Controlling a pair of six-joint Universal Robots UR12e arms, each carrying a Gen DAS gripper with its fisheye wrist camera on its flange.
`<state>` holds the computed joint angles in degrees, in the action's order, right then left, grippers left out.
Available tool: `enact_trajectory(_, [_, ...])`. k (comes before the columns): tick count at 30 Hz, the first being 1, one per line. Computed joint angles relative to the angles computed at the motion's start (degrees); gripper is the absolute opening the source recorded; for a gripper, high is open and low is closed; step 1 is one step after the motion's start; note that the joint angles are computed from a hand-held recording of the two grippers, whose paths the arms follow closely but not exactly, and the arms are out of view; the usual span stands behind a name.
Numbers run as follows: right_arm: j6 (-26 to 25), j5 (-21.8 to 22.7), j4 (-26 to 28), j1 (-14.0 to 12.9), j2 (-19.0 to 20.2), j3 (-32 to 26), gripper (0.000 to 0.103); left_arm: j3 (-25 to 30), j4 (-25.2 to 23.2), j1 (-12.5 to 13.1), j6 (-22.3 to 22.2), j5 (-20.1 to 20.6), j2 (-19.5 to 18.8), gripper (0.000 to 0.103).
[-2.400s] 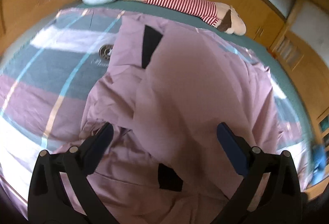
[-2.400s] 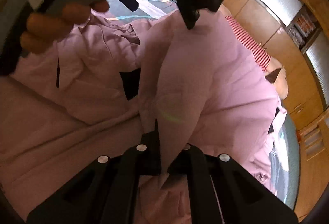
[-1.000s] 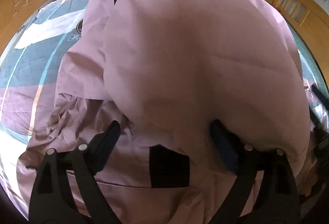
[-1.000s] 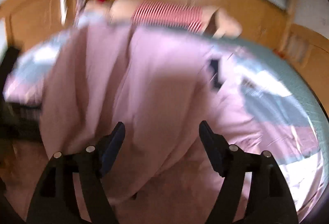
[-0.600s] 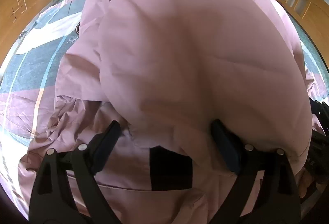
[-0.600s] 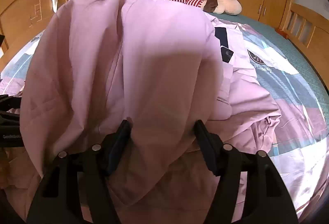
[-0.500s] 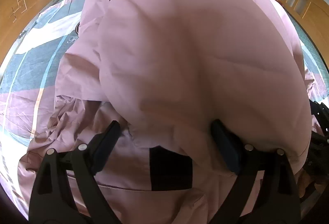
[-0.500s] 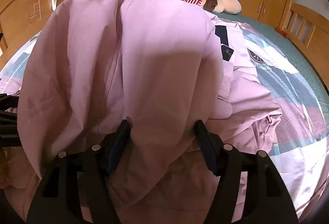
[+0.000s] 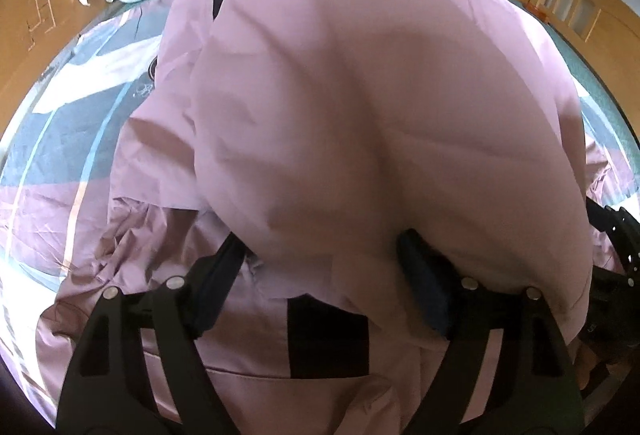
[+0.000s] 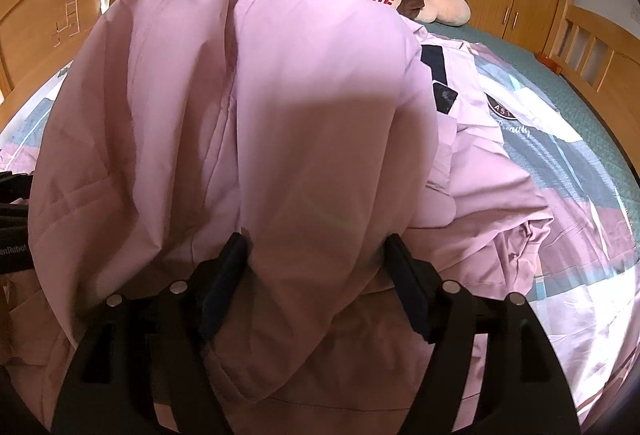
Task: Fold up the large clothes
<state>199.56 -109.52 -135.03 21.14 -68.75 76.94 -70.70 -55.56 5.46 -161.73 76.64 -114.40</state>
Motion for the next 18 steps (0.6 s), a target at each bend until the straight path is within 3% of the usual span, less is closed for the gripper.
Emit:
enact_trajectory(3, [0.19, 0.28, -0.07, -0.07, 0.02, 0.08, 0.074, 0.05, -0.24, 0.07, -0.85, 0.49, -0.09, 0.09])
enact_trajectory(18, [0.28, 0.39, 0.05, -0.13, 0.14, -0.1, 0.076, 0.24, -0.15, 0.3, -0.07, 0.64, -0.42, 0.09])
